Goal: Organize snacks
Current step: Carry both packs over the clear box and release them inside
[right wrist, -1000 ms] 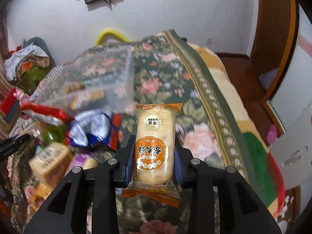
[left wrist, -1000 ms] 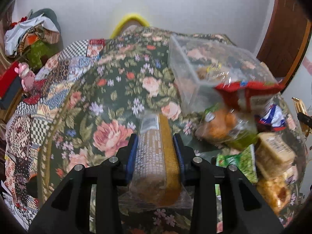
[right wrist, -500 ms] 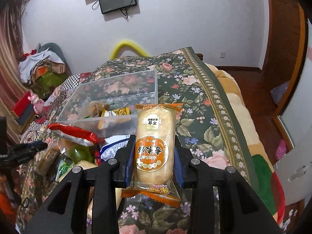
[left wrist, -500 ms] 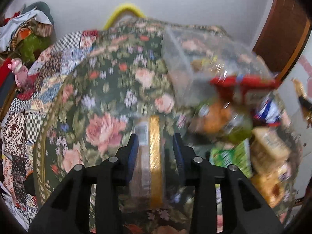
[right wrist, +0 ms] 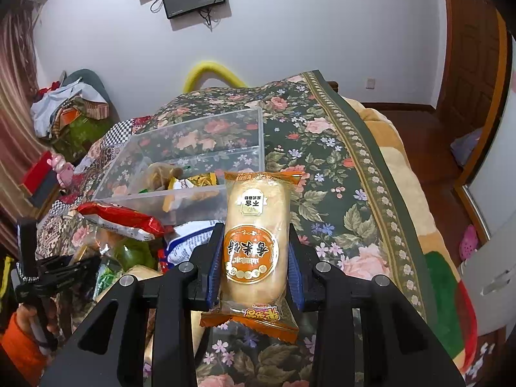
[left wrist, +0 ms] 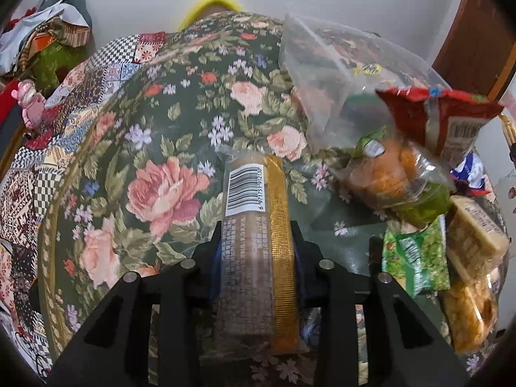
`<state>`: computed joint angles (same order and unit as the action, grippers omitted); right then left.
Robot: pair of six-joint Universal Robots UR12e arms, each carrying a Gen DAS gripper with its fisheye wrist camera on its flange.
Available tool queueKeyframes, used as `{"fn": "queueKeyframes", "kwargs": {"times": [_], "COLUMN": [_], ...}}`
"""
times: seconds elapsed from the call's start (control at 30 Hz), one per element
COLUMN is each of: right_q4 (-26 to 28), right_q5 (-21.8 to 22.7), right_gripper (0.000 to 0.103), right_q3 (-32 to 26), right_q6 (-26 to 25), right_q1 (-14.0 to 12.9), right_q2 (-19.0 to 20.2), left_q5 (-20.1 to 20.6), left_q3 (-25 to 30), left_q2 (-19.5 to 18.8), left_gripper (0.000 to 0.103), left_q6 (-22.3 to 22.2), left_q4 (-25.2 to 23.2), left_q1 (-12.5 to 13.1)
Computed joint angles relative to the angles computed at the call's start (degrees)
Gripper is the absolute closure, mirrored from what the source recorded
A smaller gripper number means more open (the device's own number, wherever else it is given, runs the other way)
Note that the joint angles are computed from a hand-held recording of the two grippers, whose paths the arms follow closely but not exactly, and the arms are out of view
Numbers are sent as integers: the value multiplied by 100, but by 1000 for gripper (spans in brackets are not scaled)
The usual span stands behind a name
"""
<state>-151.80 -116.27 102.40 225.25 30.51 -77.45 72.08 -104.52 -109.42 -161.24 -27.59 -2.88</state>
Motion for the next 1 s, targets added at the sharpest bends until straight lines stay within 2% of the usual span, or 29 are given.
{"fn": "queueKeyframes", "kwargs": {"times": [0.23, 0.53, 0.73, 1.0], "right_q4": [-256, -592, -601, -111], "right_q5": [-31, 7, 128, 536], "right_gripper": [71, 71, 71, 71], "right_q3": [-113, -497, -745, -955], "right_q6": [-245, -837, -1125, -1222], "right_q1": [-37, -128, -217, -411], "right_q2": [60, 301, 490, 706], "left_q5": [-372, -641, -446, -340], "left_q3": [165, 697, 1138, 1638], "left_q2": [181, 88, -187, -562], "left_gripper": [68, 68, 68, 68], "left_q6": [-11, -110, -256, -179], "left_q4": [113, 332, 257, -99], "left_q1": [40, -156, -389, -627]}}
